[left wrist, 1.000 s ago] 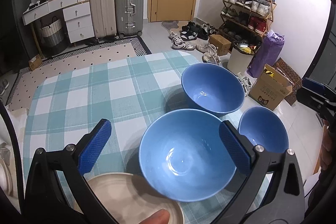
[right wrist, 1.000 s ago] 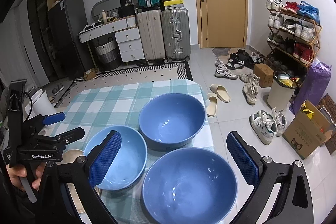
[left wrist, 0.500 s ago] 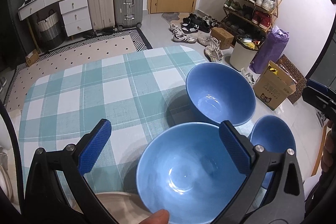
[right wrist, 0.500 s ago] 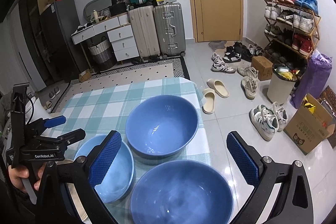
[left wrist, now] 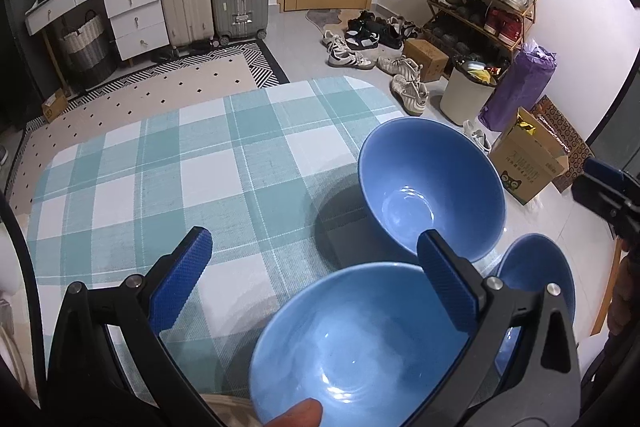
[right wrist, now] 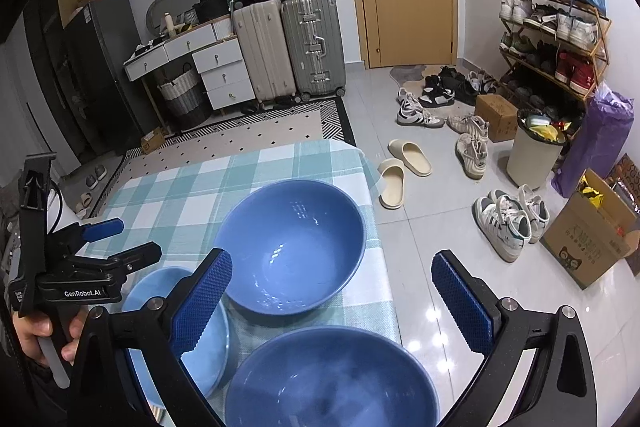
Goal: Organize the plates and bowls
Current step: 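Move both grippers to the rim of the large blue bowl, then close the left gripper on the bowl rim while the right gripper clamps it too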
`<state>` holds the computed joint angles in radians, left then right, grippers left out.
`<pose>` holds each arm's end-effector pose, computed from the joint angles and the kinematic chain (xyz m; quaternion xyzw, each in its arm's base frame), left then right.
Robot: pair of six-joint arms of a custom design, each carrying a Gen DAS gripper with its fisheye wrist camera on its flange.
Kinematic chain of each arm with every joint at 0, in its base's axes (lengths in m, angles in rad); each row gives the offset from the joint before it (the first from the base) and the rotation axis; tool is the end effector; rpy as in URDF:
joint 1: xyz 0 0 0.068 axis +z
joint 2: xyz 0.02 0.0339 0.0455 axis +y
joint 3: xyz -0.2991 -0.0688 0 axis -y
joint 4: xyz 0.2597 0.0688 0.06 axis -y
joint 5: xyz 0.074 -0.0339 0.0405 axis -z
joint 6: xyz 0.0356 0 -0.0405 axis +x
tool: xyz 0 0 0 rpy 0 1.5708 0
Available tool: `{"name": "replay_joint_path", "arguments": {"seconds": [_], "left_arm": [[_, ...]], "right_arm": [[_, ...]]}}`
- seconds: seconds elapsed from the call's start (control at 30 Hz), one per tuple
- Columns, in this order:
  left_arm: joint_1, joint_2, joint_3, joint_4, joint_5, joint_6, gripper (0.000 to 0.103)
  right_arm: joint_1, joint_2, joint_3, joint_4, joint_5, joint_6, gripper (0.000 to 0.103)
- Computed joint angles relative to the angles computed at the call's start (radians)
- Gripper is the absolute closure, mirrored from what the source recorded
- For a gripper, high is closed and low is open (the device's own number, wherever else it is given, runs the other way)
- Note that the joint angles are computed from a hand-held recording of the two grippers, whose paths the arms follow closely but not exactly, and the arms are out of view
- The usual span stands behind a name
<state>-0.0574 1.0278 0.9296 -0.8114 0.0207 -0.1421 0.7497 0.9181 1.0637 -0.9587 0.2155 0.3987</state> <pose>0.1967 -0.0120 0.3173 -0.0367 0.9451 -0.0421 0.3220 0.1233 0.1044 0.3691 -0.1221 0.9165 0.1158 0.3630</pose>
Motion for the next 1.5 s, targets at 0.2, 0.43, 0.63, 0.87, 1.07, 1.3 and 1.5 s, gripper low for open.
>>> {"name": "replay_joint_path", "arguments": {"seconds": [0.2, 0.43, 0.63, 0.87, 1.07, 1.3, 1.5], "left_arm": [[-0.018, 0.076, -0.01, 0.056, -0.006, -0.011, 0.001], [-0.032, 0.143, -0.014, 0.101, 0.001, -0.023, 0.001], [-0.04, 0.193, -0.012, 0.129, 0.006, -0.024, 0.002], [-0.054, 0.234, -0.006, 0.153, 0.017, -0.026, 0.005], [-0.065, 0.265, 0.006, 0.165, 0.024, -0.031, 0.013], [-0.074, 0.302, 0.013, 0.18, 0.031, -0.03, 0.029], [-0.085, 0.321, 0.014, 0.188, 0.039, -0.028, 0.049]], "right_arm": [[-0.086, 0.032, -0.048, 0.057, -0.076, -0.045, 0.001], [-0.164, 0.083, -0.082, 0.113, -0.144, -0.075, 0.004], [-0.203, 0.12, -0.106, 0.149, -0.176, -0.093, 0.009], [-0.232, 0.167, -0.129, 0.179, -0.203, -0.108, 0.016], [-0.243, 0.205, -0.142, 0.204, -0.22, -0.116, 0.021], [-0.257, 0.238, -0.153, 0.224, -0.238, -0.13, 0.028], [-0.254, 0.267, -0.158, 0.237, -0.255, -0.143, 0.04]]}}
